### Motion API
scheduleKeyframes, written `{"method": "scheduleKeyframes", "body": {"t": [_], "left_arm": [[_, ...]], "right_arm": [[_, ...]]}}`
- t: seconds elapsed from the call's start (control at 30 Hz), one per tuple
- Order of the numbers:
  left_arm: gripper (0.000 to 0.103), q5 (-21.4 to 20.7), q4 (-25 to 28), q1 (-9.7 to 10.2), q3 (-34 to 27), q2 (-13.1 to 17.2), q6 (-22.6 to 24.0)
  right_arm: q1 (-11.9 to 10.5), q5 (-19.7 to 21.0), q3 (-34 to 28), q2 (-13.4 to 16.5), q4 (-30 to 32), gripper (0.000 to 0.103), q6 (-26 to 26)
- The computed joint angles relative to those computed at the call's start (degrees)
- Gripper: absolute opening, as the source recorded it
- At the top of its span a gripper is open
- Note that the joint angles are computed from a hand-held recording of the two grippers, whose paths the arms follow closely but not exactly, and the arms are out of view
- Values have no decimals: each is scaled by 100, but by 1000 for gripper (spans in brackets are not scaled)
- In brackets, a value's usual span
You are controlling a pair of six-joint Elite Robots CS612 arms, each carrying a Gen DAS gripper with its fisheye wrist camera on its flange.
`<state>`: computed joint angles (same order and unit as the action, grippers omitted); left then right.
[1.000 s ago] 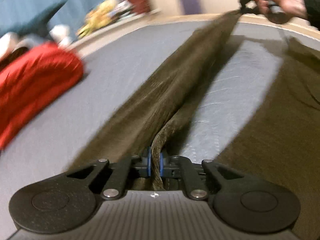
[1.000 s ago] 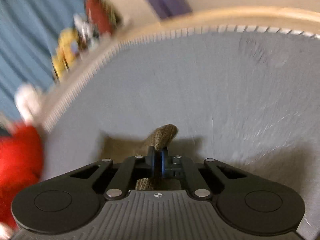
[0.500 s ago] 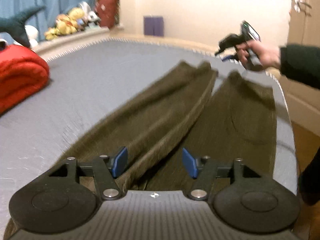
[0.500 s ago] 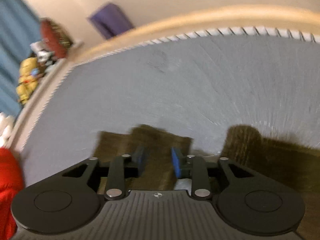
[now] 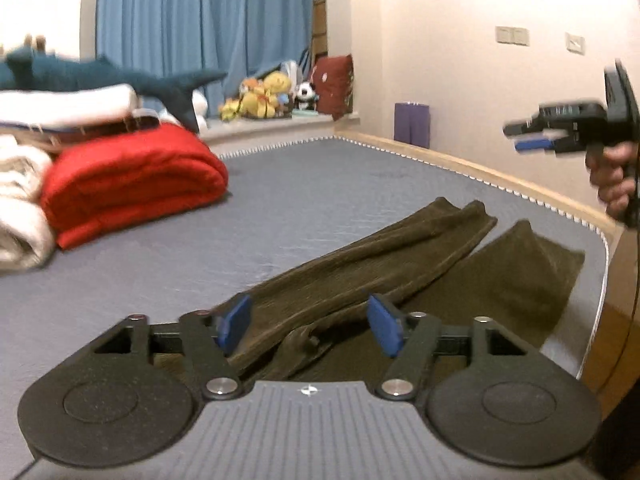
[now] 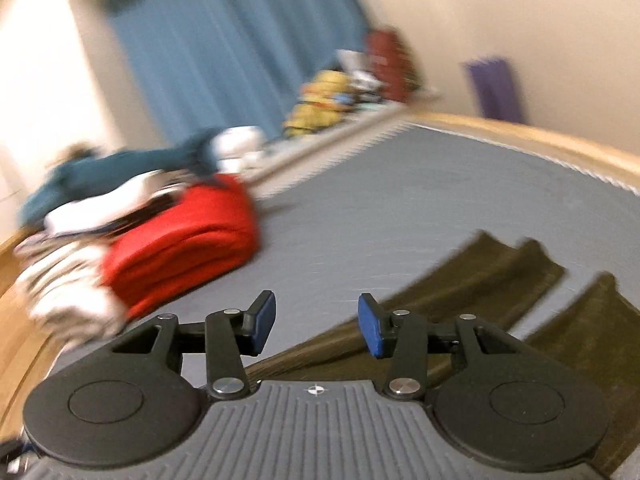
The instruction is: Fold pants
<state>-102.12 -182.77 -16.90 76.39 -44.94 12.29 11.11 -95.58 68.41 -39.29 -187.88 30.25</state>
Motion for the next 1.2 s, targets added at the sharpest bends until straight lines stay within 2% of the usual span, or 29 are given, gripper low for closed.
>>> {"method": "scheduleKeyframes", "body": {"t": [0.1, 0.17, 0.2, 0.23, 0.27, 0.3, 0.37, 0.43, 0.5, 0.57, 0.67, 0.73, 0.83, 0.97, 1.2], "left_arm": [[86, 96, -636, 59, 566, -155, 211], [86, 207, -783, 126, 754, -130, -136], [85, 313, -567, 164, 793, -137, -384], [84, 593, -173, 154, 784, -175, -454], [82, 906, -18, 143, 784, -192, -498], [83, 1014, -104, 166, 801, -184, -581], [83, 810, 103, 296, 742, -164, -880], [83, 739, 607, 387, 599, -125, -1415], [84, 799, 1147, 456, 453, -87, -1823], [85, 1006, 1717, 472, 342, -69, -2140], [86, 1365, 2609, 492, 76, 30, -2501], [86, 1570, 3171, 488, -80, 93, -2676], [86, 1610, 3678, 512, -263, 198, -2845], [87, 1422, 3872, 579, -336, 243, -2994], [85, 1187, 3922, 562, -380, 283, -2707]], "right_arm": [[157, 313, 319, -196, -498, 58, -682], [234, 574, 474, -258, -702, 62, -1350], [285, 585, 511, -248, -755, 62, -1714], [333, 564, 540, -231, -773, 62, -2069], [376, 547, 583, -200, -749, 62, -2376], [409, 550, 624, -190, -678, 62, -2471], [404, 765, 671, -150, -224, 58, -2465], [403, 1015, 631, -124, 482, 54, -2658], [467, 1021, 635, -73, 788, 54, -3340], [531, 950, 660, -38, 1119, 54, -4164], [603, 943, 690, -16, 1520, 57, -5050], [618, 984, 647, 14, 1795, 60, -5330], [633, 1000, 570, 53, 2314, 62, -5700], [653, 984, 592, 58, 2364, 70, -5992], [667, 1143, 604, 2, 2593, 70, -6626]]}}
